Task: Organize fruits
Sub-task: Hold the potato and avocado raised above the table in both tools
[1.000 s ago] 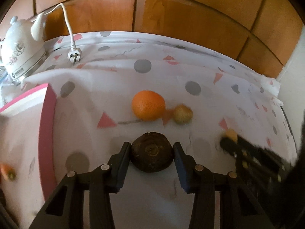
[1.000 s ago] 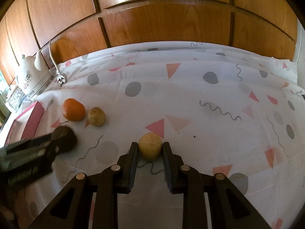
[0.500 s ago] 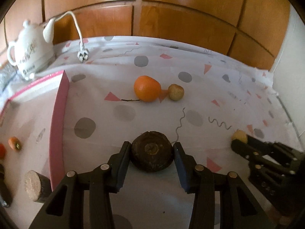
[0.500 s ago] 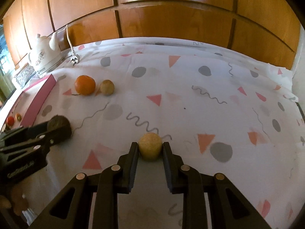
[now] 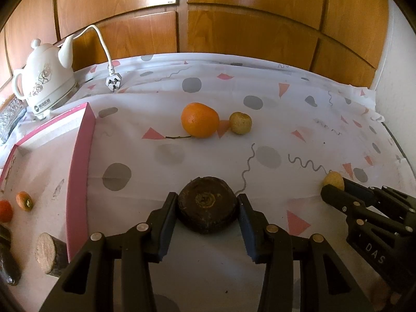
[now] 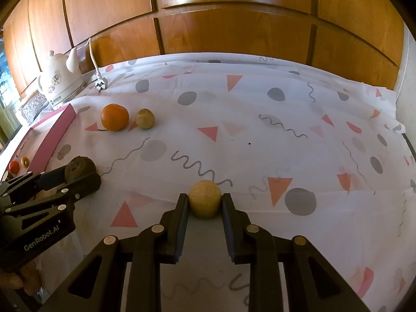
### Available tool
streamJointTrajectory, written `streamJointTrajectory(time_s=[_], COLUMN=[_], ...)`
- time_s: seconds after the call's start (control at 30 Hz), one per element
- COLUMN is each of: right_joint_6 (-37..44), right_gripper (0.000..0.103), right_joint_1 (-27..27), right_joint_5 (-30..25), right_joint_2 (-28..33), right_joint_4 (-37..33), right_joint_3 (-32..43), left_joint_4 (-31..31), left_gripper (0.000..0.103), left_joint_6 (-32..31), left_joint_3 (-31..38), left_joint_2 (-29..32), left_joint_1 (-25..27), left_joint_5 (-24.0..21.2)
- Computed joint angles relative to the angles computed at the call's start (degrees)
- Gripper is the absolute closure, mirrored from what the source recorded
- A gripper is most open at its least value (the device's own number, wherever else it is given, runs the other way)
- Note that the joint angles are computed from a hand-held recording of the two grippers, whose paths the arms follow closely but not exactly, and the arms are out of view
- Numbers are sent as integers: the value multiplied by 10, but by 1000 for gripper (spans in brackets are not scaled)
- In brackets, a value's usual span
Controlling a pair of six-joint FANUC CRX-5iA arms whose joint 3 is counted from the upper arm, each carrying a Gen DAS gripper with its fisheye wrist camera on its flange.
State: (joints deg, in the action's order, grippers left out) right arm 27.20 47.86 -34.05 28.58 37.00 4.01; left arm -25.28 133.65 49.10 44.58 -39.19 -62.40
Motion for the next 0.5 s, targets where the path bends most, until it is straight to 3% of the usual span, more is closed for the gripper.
streamJointTrajectory(time_s=[0.5], right_joint_6=[1], right_gripper=[77], right_joint_1=[-1], right_joint_5=[2], right_joint_2=[0], right_joint_4=[-1], right_joint_3=[0], left_joint_4=[-3], left_gripper=[57], left_joint_6=[-3], left_joint_3=[2], left_joint_2=[1], left_joint_1=[-2], left_joint_5=[-3])
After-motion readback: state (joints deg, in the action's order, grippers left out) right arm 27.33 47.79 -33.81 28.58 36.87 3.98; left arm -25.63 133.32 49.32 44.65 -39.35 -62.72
